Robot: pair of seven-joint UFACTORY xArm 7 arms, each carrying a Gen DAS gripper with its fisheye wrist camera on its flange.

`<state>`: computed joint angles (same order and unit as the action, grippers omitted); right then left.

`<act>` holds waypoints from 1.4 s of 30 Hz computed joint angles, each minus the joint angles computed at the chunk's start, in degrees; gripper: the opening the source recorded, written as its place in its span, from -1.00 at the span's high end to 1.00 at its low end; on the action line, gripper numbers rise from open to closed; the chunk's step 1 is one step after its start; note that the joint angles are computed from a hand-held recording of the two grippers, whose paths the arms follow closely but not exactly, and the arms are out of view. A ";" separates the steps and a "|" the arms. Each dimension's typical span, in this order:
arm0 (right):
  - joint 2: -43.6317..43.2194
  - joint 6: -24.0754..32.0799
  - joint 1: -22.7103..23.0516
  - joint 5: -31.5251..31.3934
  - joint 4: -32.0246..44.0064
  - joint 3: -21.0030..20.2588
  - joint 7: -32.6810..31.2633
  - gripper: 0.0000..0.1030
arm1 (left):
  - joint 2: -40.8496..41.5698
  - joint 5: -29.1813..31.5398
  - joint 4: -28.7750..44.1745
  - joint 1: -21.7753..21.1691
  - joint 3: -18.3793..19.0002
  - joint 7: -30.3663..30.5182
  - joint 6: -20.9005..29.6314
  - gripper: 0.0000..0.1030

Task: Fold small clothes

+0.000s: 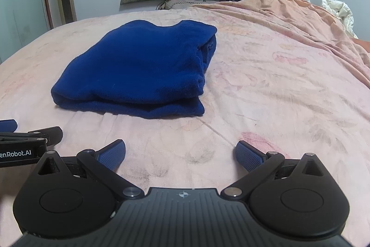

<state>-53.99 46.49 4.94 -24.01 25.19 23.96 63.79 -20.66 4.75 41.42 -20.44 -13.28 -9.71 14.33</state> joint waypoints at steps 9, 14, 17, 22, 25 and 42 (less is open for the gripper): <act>0.05 -0.44 -0.12 -0.93 -0.47 0.55 0.61 -1.00 | -0.29 -0.25 -1.30 -0.12 0.22 -0.11 -2.19 -1.00; 0.14 -0.37 -0.01 -1.06 -0.42 0.50 0.70 -1.00 | -0.24 -0.50 -1.17 -0.43 0.49 0.33 -1.91 -1.00; 0.23 -0.32 0.06 -1.01 -0.36 0.43 0.73 -1.00 | -0.20 -0.85 -0.75 -0.81 0.84 1.09 -1.11 -1.00; 0.38 0.15 0.35 -0.39 0.14 -0.33 0.30 -1.00 | 0.03 -1.57 0.33 -1.21 1.21 2.20 0.70 -1.00; 0.18 0.30 0.48 0.14 0.31 -0.84 -0.02 -1.00 | 0.17 -2.22 0.91 -1.46 1.49 2.85 1.69 -1.00; -0.38 0.74 0.03 1.14 1.35 -0.81 -0.88 -1.00 | 0.37 -2.64 2.76 -0.77 1.36 3.18 4.15 -1.00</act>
